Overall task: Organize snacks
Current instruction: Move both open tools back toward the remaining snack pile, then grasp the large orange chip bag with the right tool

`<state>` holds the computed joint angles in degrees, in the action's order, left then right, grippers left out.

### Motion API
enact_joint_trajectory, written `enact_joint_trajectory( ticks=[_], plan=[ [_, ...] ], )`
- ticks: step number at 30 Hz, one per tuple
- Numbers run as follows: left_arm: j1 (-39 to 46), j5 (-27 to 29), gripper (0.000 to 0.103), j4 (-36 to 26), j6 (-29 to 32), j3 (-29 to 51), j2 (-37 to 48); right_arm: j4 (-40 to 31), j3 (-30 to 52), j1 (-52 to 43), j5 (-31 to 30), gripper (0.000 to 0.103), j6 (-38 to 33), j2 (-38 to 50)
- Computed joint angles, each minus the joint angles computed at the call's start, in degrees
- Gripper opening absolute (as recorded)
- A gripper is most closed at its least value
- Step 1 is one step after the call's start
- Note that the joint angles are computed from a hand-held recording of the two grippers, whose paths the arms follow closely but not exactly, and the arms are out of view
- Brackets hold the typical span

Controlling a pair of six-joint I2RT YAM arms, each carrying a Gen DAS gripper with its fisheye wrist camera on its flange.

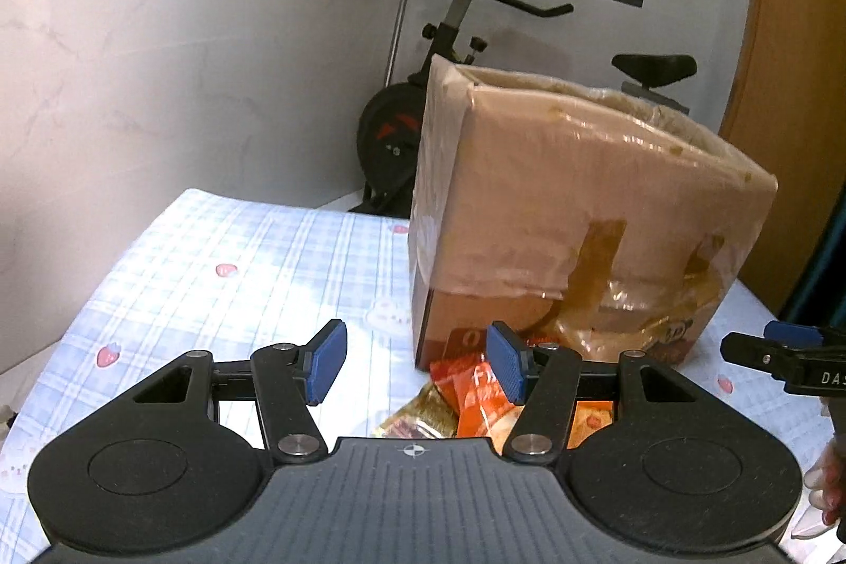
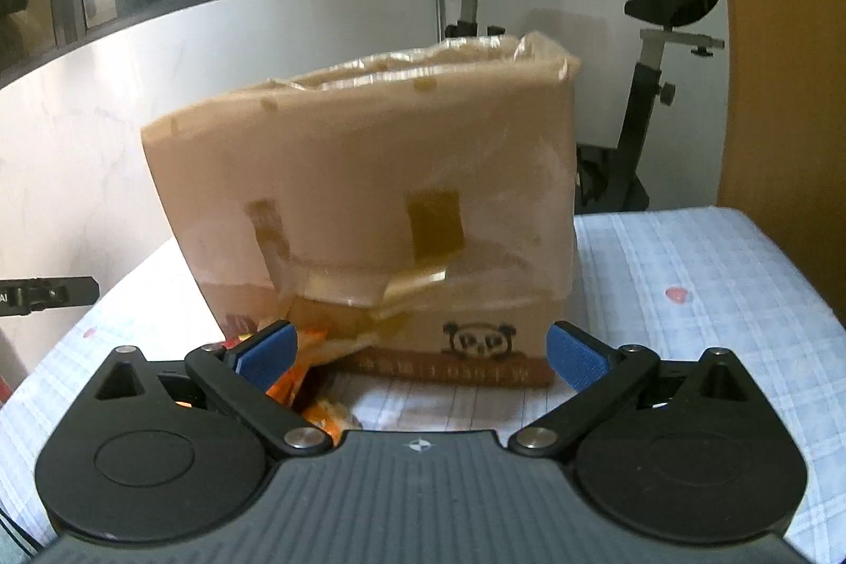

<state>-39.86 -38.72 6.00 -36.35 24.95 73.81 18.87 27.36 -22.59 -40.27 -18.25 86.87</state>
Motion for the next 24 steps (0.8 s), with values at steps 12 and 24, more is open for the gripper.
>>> enact_joint_trajectory(
  ticks=[12,24],
  plan=[
    [-1.59,3.11,0.061,1.72,-0.45,-2.72,1.63,-0.39,-1.50,2.28,0.42,0.101,-2.01,4.04],
    [-1.12,3.90,0.061,3.39,-2.70,-8.21,-2.46,-1.77,-0.31,10.32,2.93,0.100,0.65,3.68]
  ],
)
